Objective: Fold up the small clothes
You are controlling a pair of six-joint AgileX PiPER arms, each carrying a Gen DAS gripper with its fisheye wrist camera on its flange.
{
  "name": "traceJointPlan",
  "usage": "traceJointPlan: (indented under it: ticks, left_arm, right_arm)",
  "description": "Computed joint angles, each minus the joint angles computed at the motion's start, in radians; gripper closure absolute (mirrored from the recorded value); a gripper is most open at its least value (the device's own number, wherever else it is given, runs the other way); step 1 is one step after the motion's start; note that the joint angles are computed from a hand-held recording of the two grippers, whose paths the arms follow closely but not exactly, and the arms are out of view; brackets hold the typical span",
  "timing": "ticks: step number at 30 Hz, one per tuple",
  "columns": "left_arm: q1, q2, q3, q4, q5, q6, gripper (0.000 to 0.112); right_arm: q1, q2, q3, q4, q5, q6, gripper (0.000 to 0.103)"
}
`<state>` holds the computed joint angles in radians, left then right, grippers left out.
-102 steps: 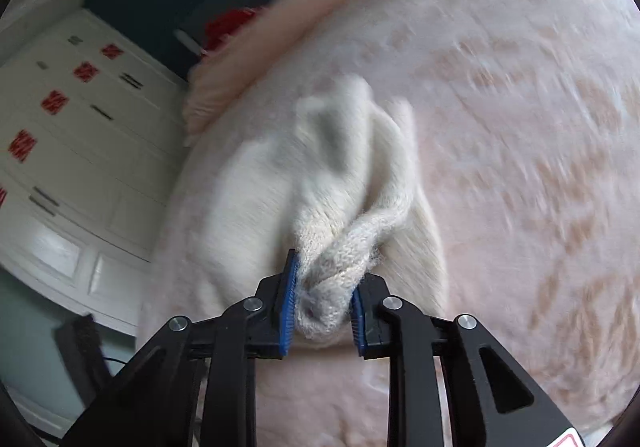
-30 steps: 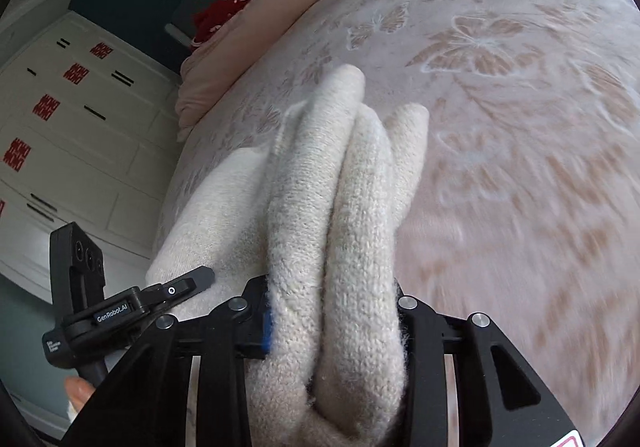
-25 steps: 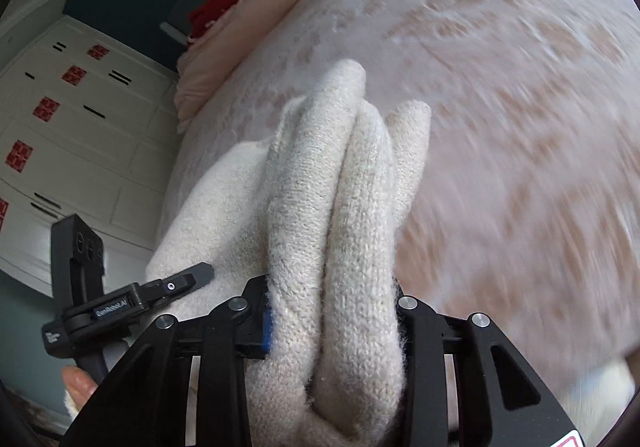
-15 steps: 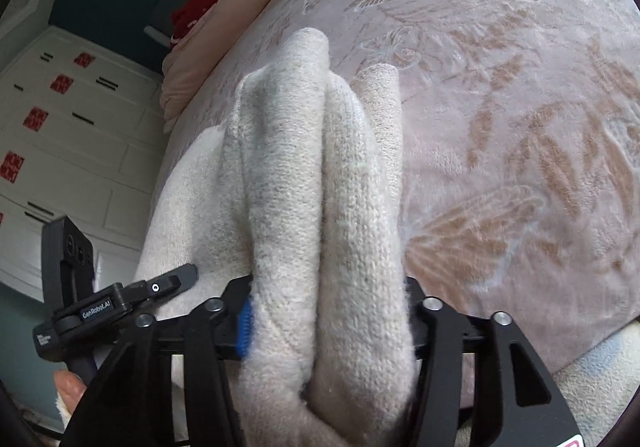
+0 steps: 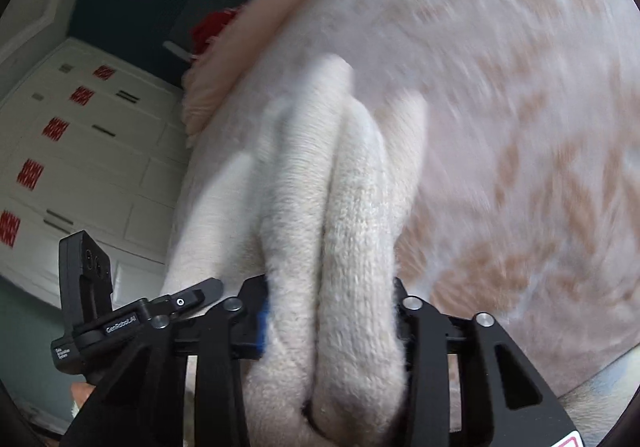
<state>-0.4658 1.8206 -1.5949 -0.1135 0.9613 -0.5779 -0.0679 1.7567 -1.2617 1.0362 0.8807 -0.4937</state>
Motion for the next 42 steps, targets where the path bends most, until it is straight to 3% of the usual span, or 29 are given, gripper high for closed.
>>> traceJointPlan:
  ticks: [3, 6, 11, 14, 17, 18, 19, 20, 21, 23, 25, 29, 35, 42]
  left_arm:
    - [0.032, -0.038, 0.041, -0.088, -0.067, 0.067, 0.054]
    - [0.07, -0.019, 0.101, -0.199, -0.127, 0.13, 0.04]
    - [0.073, -0.012, 0.21, -0.246, -0.222, 0.12, 0.018]
    - [0.077, -0.013, 0.244, -0.281, -0.255, 0.139, 0.014]
    - [0.09, -0.003, 0.263, -0.348, -0.278, 0.177, 0.014]
    - [0.089, 0.005, 0.247, -0.344, -0.268, 0.17, 0.014]
    - [0.093, 0.004, 0.248, -0.366, -0.263, 0.192, 0.021]
    - [0.094, 0.005, 0.232, -0.397, -0.249, 0.218, 0.039]
    - [0.091, 0.001, 0.225, -0.387, -0.234, 0.21, 0.04]
    - [0.06, -0.003, 0.171, -0.291, -0.198, 0.147, 0.054]
    - [0.018, -0.01, 0.106, -0.167, -0.144, 0.089, 0.057]
    - [-0.044, -0.051, -0.002, -0.044, -0.063, 0.033, 0.059]
    - [-0.094, -0.169, -0.101, 0.04, -0.029, 0.026, 0.059]
    - [-0.181, -0.244, -0.276, 0.254, 0.045, -0.019, 0.059]
  right_arm:
    - [-0.009, -0.037, -0.029, -0.023, -0.007, -0.002, 0.068]
    - [-0.027, 0.003, -0.033, -0.058, 0.003, 0.02, 0.065]
    - [-0.047, 0.022, 0.065, -0.012, -0.036, -0.009, 0.038]
    - [-0.053, 0.035, 0.068, 0.0, -0.026, -0.021, 0.03]
    - [-0.065, 0.06, 0.074, 0.065, -0.014, -0.053, 0.03]
    - [-0.069, 0.064, 0.075, 0.075, -0.011, -0.055, 0.033]
    - [-0.078, 0.068, 0.076, 0.093, 0.001, -0.063, 0.052]
    - [-0.088, 0.073, 0.079, 0.118, 0.025, -0.077, 0.057]
    - [-0.095, 0.069, 0.073, 0.117, 0.029, -0.064, 0.06]
    - [-0.088, 0.036, 0.054, 0.075, 0.018, -0.03, 0.065]
    - [-0.069, -0.019, 0.037, 0.026, 0.007, 0.014, 0.066]
    - [-0.037, -0.138, -0.015, -0.097, -0.003, 0.12, 0.066]
    - [-0.016, -0.324, -0.119, -0.204, 0.009, 0.224, 0.066]
    - [0.078, -0.416, -0.274, -0.323, -0.049, 0.313, 0.066]
